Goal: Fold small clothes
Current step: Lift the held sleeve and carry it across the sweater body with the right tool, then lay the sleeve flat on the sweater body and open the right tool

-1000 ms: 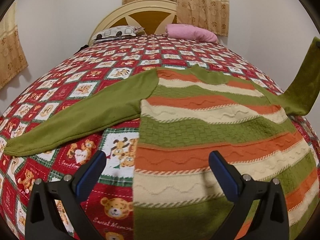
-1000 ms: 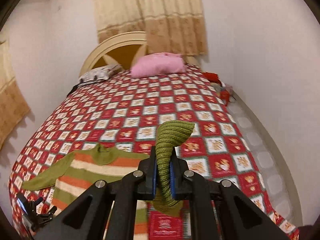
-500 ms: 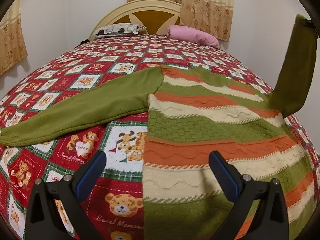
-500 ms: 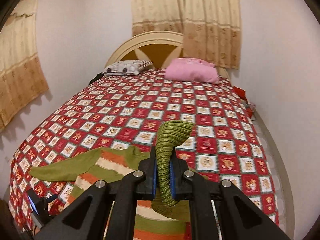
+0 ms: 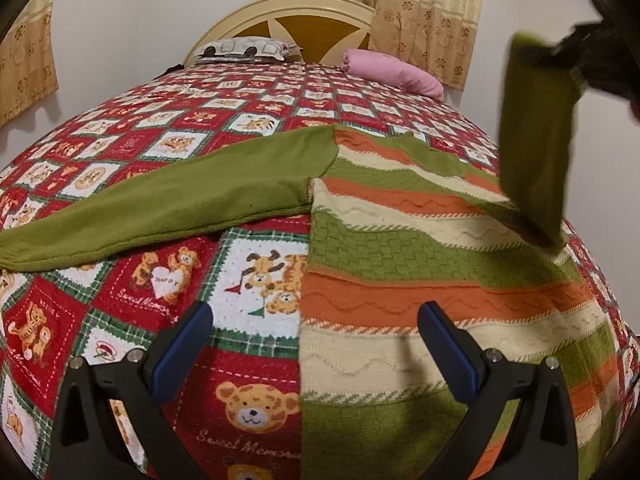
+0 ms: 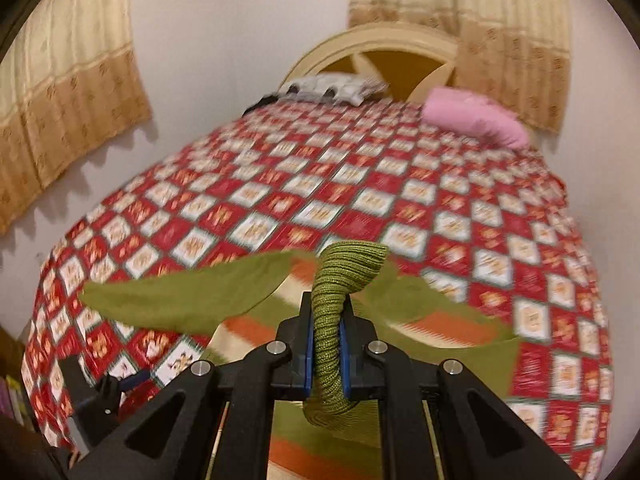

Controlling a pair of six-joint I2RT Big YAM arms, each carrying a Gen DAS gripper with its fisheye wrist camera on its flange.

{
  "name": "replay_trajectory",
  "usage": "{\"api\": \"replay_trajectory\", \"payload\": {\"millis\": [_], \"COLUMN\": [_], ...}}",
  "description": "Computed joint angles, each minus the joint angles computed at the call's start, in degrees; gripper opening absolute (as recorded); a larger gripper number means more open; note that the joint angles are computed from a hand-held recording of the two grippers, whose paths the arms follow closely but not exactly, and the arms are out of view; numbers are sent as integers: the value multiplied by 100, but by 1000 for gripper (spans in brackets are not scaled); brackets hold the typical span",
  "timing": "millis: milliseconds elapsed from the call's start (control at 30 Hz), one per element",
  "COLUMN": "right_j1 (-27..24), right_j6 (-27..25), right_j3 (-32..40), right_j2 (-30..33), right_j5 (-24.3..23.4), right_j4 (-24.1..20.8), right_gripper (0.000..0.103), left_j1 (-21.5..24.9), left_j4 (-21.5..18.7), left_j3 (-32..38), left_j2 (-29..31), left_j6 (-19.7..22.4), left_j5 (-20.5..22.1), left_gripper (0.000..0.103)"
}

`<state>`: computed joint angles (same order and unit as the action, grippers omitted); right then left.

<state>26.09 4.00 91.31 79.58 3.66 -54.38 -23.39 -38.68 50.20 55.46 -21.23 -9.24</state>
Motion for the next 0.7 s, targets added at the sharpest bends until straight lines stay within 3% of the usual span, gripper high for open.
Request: {"api": "replay_trajectory", "payload": {"millis": [133, 200, 233, 267, 300, 500, 700], "right_j1": [255, 352, 364, 376, 381, -111, -559], "right_j6": [75, -64, -67, -73, -100, 21, -294], "right_j3": [-438, -508, -526, -588, -743, -1811, -2399], "right_j2": [403, 743, 857, 903, 830, -342, -954], "right_j5": [84, 34, -42, -49, -78, -867, -233], "right_j4": [380, 258, 165, 94, 139, 647, 632], "right_gripper": [10, 14, 28, 49, 55, 55, 58], "left_j1": [21, 38, 51, 54, 69, 193, 29], "left_j4": [-20, -31, -46, -63, -89, -409, -379], "left_j3": [-13, -17, -24, -33, -47, 200, 836], "left_j2": [-3, -10, -27, -51, -93, -117, 203], "left_j6": [-36, -29, 4, 38, 108, 484, 877], "left_j5": [41, 80, 110, 117, 138, 103, 14], "left_gripper": [103, 103, 103, 103, 103, 103, 103]}}
